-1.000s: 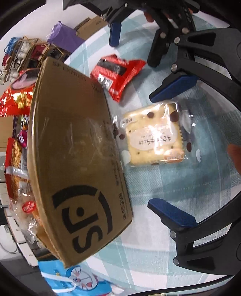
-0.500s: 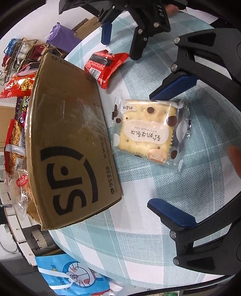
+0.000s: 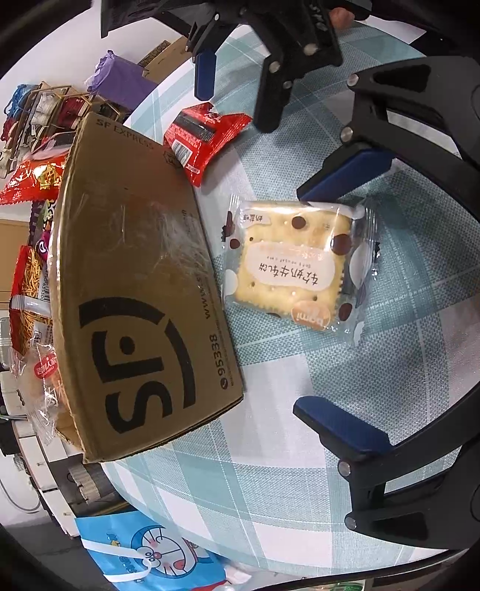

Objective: Organize snacks
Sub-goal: 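Move the left tool to the cracker pack while the right tool approaches the red wafer pack, then grasp the red wafer pack with the right tool while the left tool grasps the cracker pack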

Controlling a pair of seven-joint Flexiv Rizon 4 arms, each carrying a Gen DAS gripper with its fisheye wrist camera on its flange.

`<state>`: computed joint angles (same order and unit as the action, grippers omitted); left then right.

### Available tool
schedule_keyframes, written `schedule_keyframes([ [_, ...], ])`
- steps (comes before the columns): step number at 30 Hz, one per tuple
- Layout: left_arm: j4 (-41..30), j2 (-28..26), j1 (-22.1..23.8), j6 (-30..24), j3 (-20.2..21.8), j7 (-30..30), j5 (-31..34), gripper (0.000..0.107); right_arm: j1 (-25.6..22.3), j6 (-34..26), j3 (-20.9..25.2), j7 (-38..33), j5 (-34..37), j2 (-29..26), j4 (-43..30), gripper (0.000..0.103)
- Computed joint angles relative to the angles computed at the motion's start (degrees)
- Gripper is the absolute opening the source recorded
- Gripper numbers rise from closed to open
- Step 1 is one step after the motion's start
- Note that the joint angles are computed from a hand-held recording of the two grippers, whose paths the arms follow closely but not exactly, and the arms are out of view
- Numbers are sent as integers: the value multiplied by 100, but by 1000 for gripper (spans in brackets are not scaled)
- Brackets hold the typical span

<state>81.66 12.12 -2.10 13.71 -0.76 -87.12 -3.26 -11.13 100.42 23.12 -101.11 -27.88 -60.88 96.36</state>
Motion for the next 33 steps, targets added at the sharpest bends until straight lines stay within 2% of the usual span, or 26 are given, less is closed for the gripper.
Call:
schedule_keyframes([
  [6,18,5,-1,23,5,6,-3,103,100,331,-73,152,55,-27,13,101],
  [9,22,8,-3,22,6,8,-6,103,106,518,-99,276,-57,-40,46,94],
  [12,21,7,-2,21,3,3,-2,103,171,657,-206,471,-149,-43,62,82],
  [14,16,5,0,19,5,7,-2,103,186,636,-248,604,-252,-91,-14,68],
  [15,18,5,-1,21,1,2,1,103,81,566,-136,644,-382,-135,-37,65],
  [18,20,7,-3,22,2,2,-1,103,118,658,-248,738,-460,-114,-21,50],
  [21,20,7,-3,22,2,1,0,103,-163,557,39,775,-748,-202,-46,49],
  [31,38,11,-29,30,21,111,-73,101,-365,730,124,874,-1069,-169,79,49],
  [33,86,34,-61,102,33,225,-136,95,-408,764,141,933,-1140,-166,94,49],
])
